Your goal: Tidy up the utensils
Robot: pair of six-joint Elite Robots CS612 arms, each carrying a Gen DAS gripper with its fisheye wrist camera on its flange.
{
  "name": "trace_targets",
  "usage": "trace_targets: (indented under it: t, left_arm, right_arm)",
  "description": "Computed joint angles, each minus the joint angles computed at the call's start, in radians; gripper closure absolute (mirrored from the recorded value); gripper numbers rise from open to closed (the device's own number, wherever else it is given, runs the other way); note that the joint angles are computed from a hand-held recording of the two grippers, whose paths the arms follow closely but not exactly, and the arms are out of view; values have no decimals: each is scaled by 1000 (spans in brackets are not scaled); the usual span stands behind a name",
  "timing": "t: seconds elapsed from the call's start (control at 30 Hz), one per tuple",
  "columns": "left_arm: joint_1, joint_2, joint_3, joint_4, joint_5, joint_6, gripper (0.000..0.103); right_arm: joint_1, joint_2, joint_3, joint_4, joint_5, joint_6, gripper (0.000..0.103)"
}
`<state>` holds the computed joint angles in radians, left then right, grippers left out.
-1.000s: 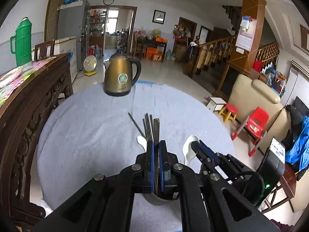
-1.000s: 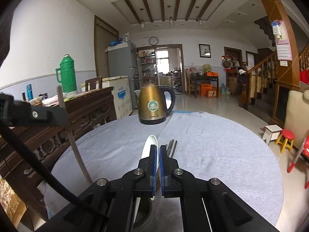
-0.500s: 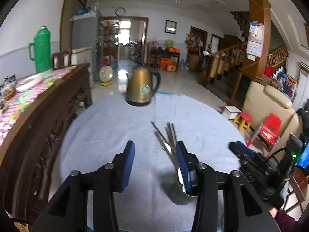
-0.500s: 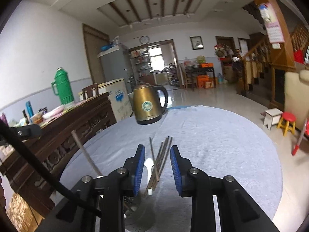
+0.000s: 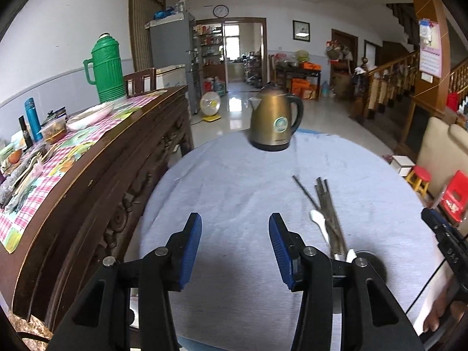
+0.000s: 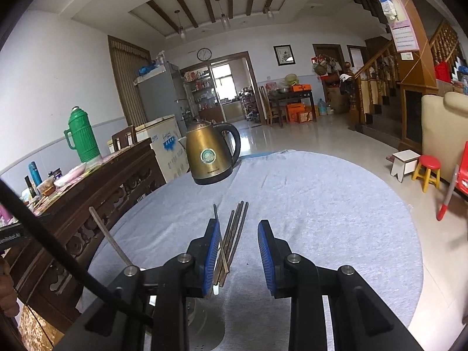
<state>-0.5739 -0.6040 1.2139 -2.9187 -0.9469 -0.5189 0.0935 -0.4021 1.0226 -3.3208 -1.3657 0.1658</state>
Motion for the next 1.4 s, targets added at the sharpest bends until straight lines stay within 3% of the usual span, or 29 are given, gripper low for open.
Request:
trace_targets:
  t: [0.17,0.6,1.17,1.4]
  left_arm:
    - [6,9,-12,40,17,-19,54]
    - [23,46,-73,119,2,-36,54]
    - [45,108,-176,224,-32,-40,54]
    - [69,166,-283,286,-113,-25,54]
  right_arm:
    - [2,6,-14,26,2,9,51]
    - [-1,37,-78,82,-3,32,51]
    - [-3,109,-216,237,20,63,51]
    - [-7,145,-285,316,47,85,51]
